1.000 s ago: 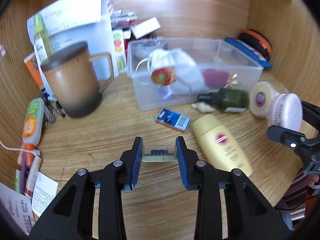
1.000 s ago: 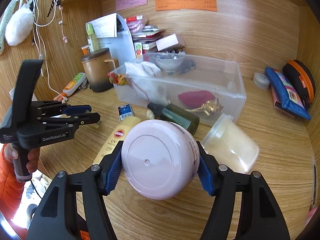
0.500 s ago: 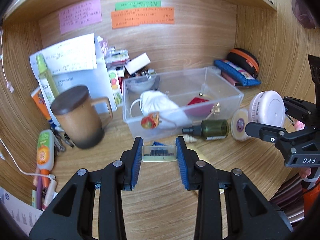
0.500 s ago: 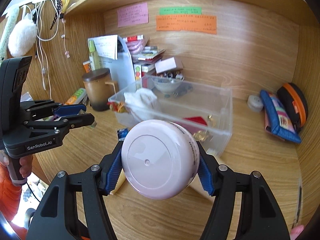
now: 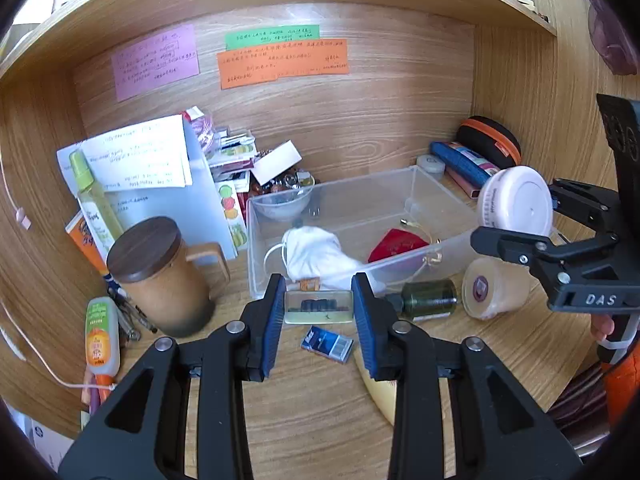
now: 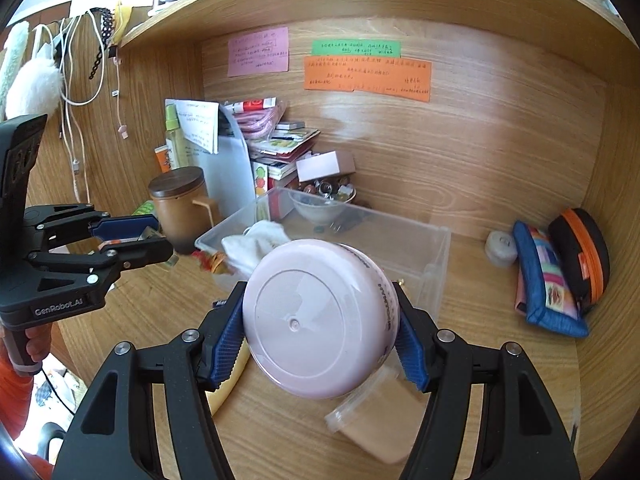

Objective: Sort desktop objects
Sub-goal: 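Lift the pink compact over the bin with right tool while left tool carries the green box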

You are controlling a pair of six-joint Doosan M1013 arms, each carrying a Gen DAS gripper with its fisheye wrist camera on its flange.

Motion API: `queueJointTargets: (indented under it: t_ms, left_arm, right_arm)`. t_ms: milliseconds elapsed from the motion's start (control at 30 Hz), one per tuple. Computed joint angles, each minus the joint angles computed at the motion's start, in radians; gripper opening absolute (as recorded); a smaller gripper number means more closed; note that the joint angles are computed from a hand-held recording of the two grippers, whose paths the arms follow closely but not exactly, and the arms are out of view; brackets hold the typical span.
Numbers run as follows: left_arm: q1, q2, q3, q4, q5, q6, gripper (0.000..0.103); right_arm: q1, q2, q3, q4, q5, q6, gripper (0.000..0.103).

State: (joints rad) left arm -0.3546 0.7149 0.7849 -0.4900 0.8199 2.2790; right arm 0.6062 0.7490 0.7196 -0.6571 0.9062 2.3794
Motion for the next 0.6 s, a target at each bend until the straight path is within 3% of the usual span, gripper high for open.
queueJointTargets:
  t_ms: [300, 600]
  left_arm:
    - [-0.012, 0.061, -0.128, 0.013, 0.049, -0.036, 0.033]
    - [-0.025, 0.184, -0.357, 0.037, 0.184, -0.098, 0.033]
  right_arm:
    - [-0.028, 0.034, -0.074, 0.028, 0.033, -0.063, 0.062]
    - [-0.050, 0.093, -0.186, 0.073, 0.097, -0.151, 0.062]
